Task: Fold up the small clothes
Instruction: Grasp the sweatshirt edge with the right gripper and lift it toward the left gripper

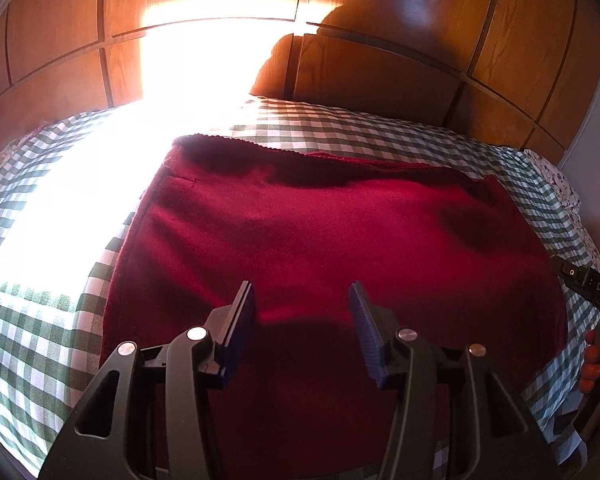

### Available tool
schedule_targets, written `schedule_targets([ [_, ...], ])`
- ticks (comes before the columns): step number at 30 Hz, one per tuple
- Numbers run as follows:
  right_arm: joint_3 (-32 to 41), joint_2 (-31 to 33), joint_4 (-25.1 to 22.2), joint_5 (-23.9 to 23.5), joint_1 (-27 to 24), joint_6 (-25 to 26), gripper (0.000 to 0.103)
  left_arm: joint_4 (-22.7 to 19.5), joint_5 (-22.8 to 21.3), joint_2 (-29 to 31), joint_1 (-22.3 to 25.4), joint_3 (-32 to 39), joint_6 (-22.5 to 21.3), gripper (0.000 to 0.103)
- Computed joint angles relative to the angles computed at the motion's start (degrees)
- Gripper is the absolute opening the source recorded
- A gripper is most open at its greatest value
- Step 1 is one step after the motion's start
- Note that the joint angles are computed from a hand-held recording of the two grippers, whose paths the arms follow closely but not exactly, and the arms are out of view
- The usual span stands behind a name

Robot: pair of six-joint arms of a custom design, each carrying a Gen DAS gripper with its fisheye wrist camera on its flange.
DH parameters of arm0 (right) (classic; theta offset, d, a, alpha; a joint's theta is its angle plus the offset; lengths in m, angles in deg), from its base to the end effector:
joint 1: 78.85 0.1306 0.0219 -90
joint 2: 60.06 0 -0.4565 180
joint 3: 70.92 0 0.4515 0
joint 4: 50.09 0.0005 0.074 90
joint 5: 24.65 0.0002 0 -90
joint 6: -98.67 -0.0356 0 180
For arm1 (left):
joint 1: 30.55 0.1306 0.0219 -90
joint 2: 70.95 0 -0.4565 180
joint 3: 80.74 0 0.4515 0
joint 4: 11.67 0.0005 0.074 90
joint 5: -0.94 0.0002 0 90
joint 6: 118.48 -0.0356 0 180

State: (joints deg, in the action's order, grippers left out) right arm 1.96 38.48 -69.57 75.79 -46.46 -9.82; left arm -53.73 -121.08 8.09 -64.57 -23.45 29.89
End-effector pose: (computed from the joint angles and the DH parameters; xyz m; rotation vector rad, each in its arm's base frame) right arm 0.4879 0.3013 0.3091 -0.1965 2.3449 0.2230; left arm 0.3420 -0.2087 0.3179 -0.6714 2.3425 0.0747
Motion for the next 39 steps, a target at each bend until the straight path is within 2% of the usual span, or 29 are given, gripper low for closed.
schedule_targets([
  [7,-2.6,0.2,-0.1,-17.0,-3.2,-4.3,0.093,-1.3,-0.3,0.6,-0.7,0.5,0.4,0.049],
  [10,-4.1,0.0,1.8,-19.6,-3.0,-4.2,0.093,-1.4,0.3,0.7,-0.6,0.4,0.5,0.05],
  [14,-5.5,-0.6,4.0,-26.6,-4.1,-6.6,0.093,-1.5,0.4,1.1,-0.7,0.4,0.8,0.05],
  [15,-6.0,-0.8,4.5,-27.7,-4.3,-7.0,0.09,-1.5,0.4,1.0,-0.7,0.3,1.0,0.05],
  [16,-6.2,-0.8,5.0,-28.4,-4.4,-7.5,0.087,-1.6,0.4,0.8,-0.8,0.2,1.3,0.05],
  [20,-6.2,-0.7,4.9,-27.9,-4.1,-8.0,0.065,0.1,1.3,-1.0,-1.4,-0.6,0.7,0.049],
  [23,-6.4,-0.8,5.4,-28.3,-4.3,-7.6,0.059,1.6,3.7,-0.8,-1.5,-0.7,-1.4,0.045],
  [25,-6.4,-0.6,5.6,-28.2,-4.3,-7.3,0.056,1.0,4.3,0.4,-1.5,0.0,-2.1,0.046],
  [26,-6.2,-0.3,5.8,-28.4,-4.3,-7.1,0.05,0.5,4.6,1.2,-1.3,0.4,-2.6,0.046],
  [27,-6.2,-0.2,5.9,-28.9,-4.4,-7.0,0.039,0.5,4.8,1.5,-1.2,0.4,-2.7,0.047],
  [29,-5.8,0.3,6.0,-31.1,-4.3,-6.6,0.031,1.0,5.2,1.6,-0.9,0.2,-2.6,0.047],
  [33,-4.8,0.3,5.6,-31.3,-3.1,-5.8,0.027,2.1,6.2,0.8,-0.6,-0.5,-2.6,0.047],
  [39,-3.2,-1.8,5.6,-30.7,-0.5,-3.3,0.027,8.3,12.2,-5.5,2.1,-5.2,-1.0,0.047],
])
